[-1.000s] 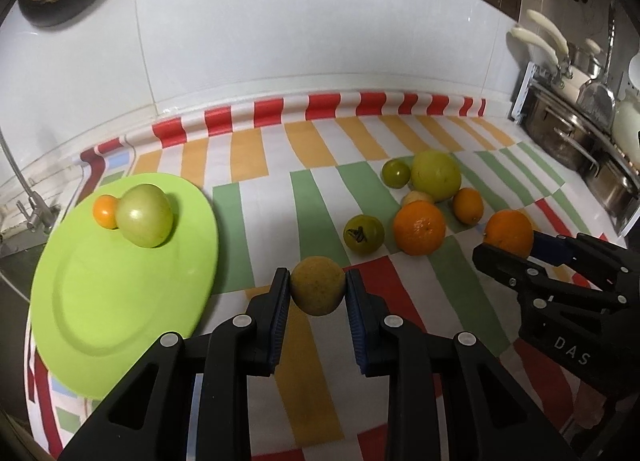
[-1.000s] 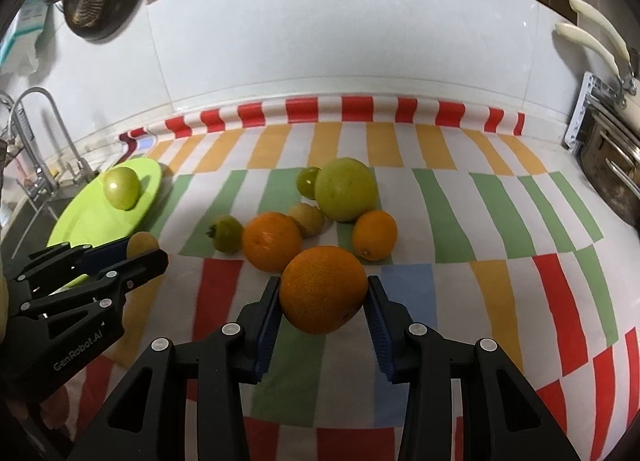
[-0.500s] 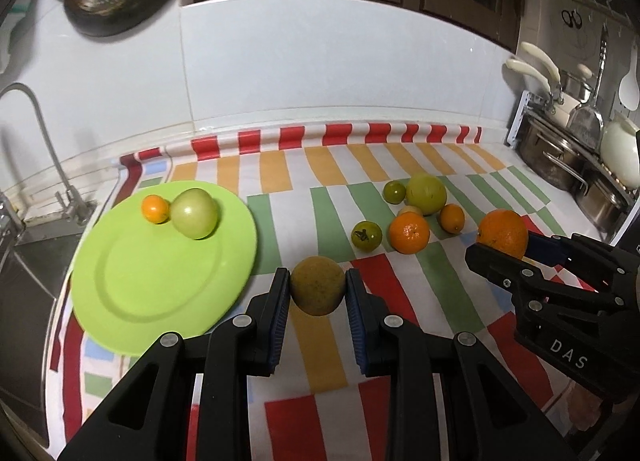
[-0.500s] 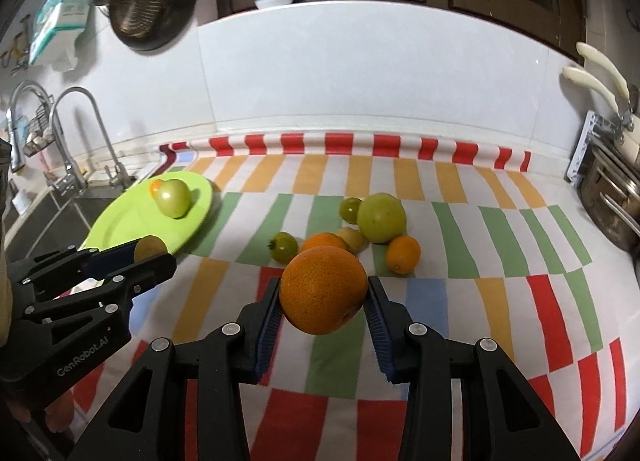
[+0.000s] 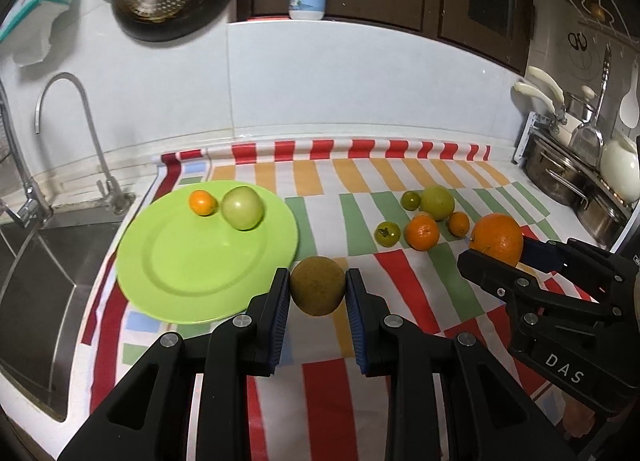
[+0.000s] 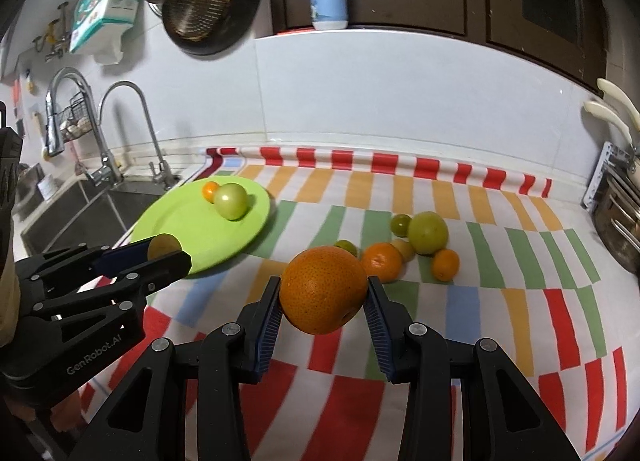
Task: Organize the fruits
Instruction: 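Carry the yellow-brown fruit with the left tool to the plate while the right tool drops the orange there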
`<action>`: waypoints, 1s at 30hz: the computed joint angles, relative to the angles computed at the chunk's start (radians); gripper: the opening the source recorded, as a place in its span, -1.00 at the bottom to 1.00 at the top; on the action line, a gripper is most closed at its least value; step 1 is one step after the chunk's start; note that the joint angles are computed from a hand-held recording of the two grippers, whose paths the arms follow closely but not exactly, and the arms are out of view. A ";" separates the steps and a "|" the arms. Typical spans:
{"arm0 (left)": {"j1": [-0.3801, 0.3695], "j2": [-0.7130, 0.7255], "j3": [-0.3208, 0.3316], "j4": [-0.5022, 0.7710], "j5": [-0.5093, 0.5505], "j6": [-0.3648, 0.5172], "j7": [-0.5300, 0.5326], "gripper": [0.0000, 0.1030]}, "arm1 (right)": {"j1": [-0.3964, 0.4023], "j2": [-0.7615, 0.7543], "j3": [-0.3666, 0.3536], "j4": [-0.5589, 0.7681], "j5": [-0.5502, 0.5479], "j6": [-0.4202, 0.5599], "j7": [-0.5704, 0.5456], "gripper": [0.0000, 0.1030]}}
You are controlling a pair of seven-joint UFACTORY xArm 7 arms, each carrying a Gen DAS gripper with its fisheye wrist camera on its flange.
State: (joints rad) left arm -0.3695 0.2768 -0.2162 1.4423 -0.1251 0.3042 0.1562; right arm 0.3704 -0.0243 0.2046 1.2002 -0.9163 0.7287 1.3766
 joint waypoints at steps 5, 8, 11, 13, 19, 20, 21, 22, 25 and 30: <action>0.015 -0.029 0.005 -0.029 -0.007 -0.019 0.009 -0.45 | 0.015 0.025 0.003 0.035 -0.021 0.000 0.007 -0.19; 0.022 -0.037 0.011 -0.036 -0.006 -0.026 0.010 -0.45 | 0.028 0.046 -0.001 0.064 -0.036 0.001 0.010 -0.19; 0.029 -0.039 0.016 -0.034 -0.004 -0.030 0.008 -0.45 | 0.041 0.065 -0.009 0.088 -0.046 -0.007 0.006 -0.19; 0.030 -0.039 0.022 -0.031 0.003 -0.033 0.002 -0.45 | 0.050 0.079 -0.015 0.105 -0.055 -0.013 0.003 -0.19; 0.040 -0.025 0.031 -0.007 0.010 -0.032 -0.010 -0.45 | 0.069 0.124 -0.039 0.159 -0.061 -0.043 -0.028 -0.19; 0.039 -0.020 0.035 -0.003 0.016 -0.036 -0.019 -0.45 | 0.072 0.131 -0.044 0.167 -0.061 -0.048 -0.033 -0.19; 0.038 -0.014 0.040 0.005 0.024 -0.035 -0.028 -0.45 | 0.075 0.140 -0.049 0.178 -0.059 -0.053 -0.042 -0.19; 0.039 -0.007 0.043 0.013 0.029 -0.033 -0.032 -0.45 | 0.078 0.152 -0.054 0.191 -0.056 -0.058 -0.052 -0.19; 0.039 0.015 0.054 0.040 0.048 -0.024 -0.055 -0.45 | 0.087 0.187 -0.071 0.228 -0.039 -0.077 -0.091 -0.19; 0.039 0.052 0.070 0.085 0.079 -0.006 -0.088 -0.45 | 0.100 0.244 -0.105 0.290 0.001 -0.110 -0.163 -0.19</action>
State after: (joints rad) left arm -0.3303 0.3283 -0.1465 1.5272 -0.0461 0.2987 0.0680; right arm 0.4708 0.2198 0.0997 1.4899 -0.9152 0.6185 1.2137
